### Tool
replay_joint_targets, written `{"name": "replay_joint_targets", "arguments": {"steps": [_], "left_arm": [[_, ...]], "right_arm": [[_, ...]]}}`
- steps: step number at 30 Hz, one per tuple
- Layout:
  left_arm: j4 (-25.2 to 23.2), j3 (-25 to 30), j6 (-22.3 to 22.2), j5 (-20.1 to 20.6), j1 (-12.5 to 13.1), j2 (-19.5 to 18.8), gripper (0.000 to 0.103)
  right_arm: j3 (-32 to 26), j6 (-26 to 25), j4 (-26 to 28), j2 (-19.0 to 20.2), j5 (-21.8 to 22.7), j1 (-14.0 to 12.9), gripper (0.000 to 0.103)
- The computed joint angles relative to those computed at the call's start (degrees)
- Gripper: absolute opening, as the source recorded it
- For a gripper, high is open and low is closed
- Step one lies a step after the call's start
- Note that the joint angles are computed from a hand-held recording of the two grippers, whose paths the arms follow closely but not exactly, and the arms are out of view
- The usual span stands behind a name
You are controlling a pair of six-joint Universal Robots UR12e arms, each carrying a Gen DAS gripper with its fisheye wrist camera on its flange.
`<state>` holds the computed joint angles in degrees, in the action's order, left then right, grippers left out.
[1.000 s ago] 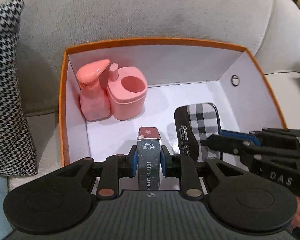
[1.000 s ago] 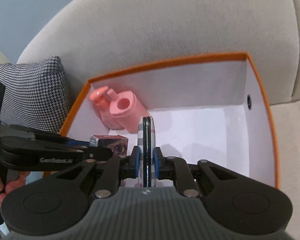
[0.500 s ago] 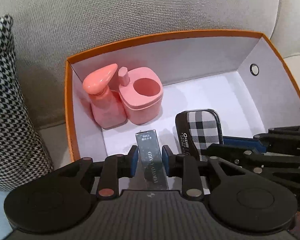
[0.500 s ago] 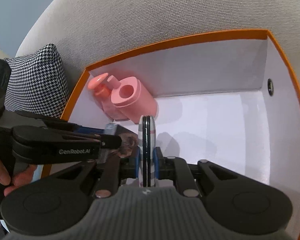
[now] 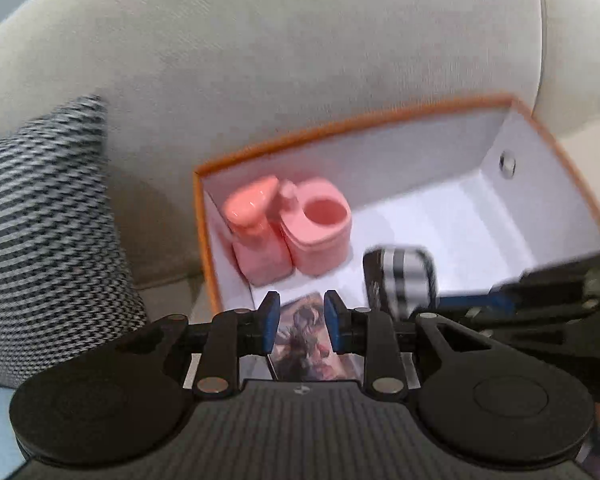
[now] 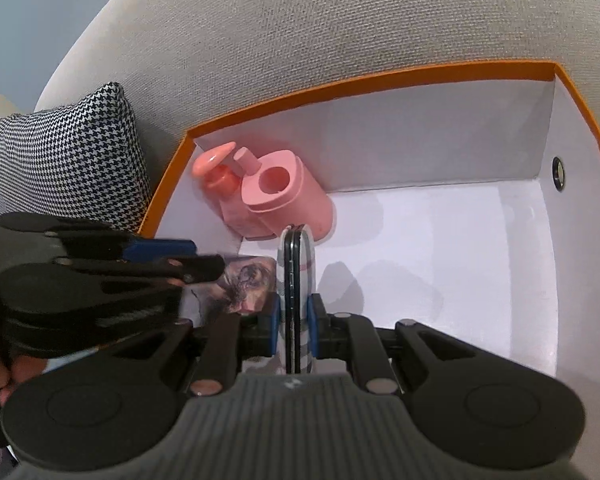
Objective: Organize rigid objects
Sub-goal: 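Lower both items into the shoebox and open both tools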
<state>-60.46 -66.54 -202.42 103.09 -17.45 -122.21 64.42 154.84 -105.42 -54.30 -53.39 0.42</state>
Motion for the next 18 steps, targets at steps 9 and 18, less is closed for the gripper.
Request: {"name": "replay_joint_targets", "arguments": {"steps": [9, 18], "left_arm": [[4.8, -5.5, -6.3, 1.6, 1.0, 4.3, 0.033], [6.4, -8.9, -9.6, -3.9, 1.9, 5.7, 0.028]], "right_arm": [[-5.2, -1.0, 9.8, 2.3, 0.3, 0.7, 0.015], [-6.5, 0.2, 5.4, 3.5, -10.1, 2.6, 0.012]]}}
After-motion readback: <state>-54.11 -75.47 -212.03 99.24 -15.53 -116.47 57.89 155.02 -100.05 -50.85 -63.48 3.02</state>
